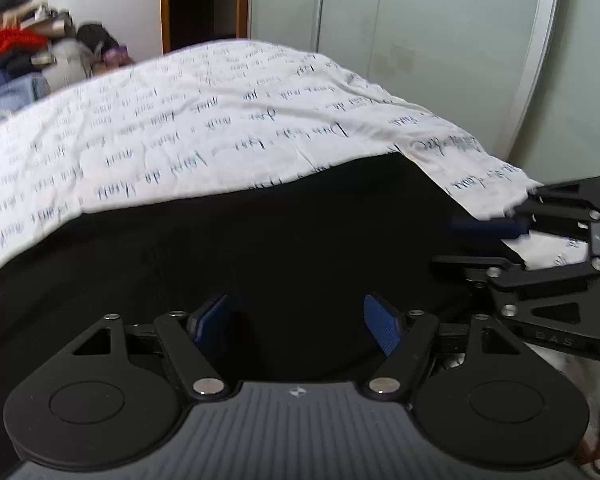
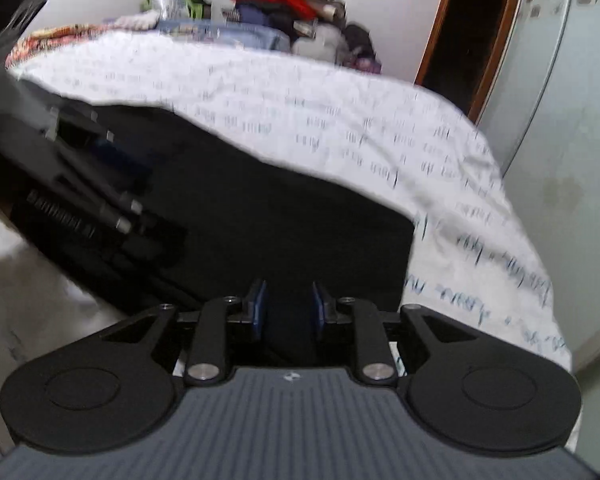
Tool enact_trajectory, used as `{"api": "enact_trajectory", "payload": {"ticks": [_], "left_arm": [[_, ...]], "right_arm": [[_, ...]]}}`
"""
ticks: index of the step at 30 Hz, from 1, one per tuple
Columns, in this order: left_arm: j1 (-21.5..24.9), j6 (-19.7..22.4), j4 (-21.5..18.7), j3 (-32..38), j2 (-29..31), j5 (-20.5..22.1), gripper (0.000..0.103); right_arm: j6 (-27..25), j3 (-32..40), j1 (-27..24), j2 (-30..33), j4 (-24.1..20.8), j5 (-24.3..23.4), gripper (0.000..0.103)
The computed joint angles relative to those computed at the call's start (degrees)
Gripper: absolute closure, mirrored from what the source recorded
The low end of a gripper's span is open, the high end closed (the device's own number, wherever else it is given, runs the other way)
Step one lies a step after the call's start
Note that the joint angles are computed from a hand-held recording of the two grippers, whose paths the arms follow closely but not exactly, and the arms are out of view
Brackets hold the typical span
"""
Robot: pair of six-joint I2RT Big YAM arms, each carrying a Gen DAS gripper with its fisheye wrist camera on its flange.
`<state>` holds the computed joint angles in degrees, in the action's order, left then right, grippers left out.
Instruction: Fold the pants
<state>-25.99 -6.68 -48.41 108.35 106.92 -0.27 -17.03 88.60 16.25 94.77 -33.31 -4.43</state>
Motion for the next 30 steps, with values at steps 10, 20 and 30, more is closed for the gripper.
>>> {"api": "enact_trajectory", "payload": {"ticks": [10, 20, 30], "left_arm": [[0.95, -3.14, 5.01, -9.39, -6.11, -1.24, 0.022], [3.63, -4.35, 5.94, -17.02, -12.64, -4.86, 0.022], [10.4, -9.72, 4.61, -25.03, -18.92, -17.61, 0.019]], "right_arm": [[2.23, -2.78, 2.19, -2.14, 2.16, 4.98, 0.063], [0.39, -1.08, 6.06, 1.12, 4.05, 8.49, 0.036], [2.96, 4.49, 10.51, 5.18, 6.95, 4.26, 0.011]]}}
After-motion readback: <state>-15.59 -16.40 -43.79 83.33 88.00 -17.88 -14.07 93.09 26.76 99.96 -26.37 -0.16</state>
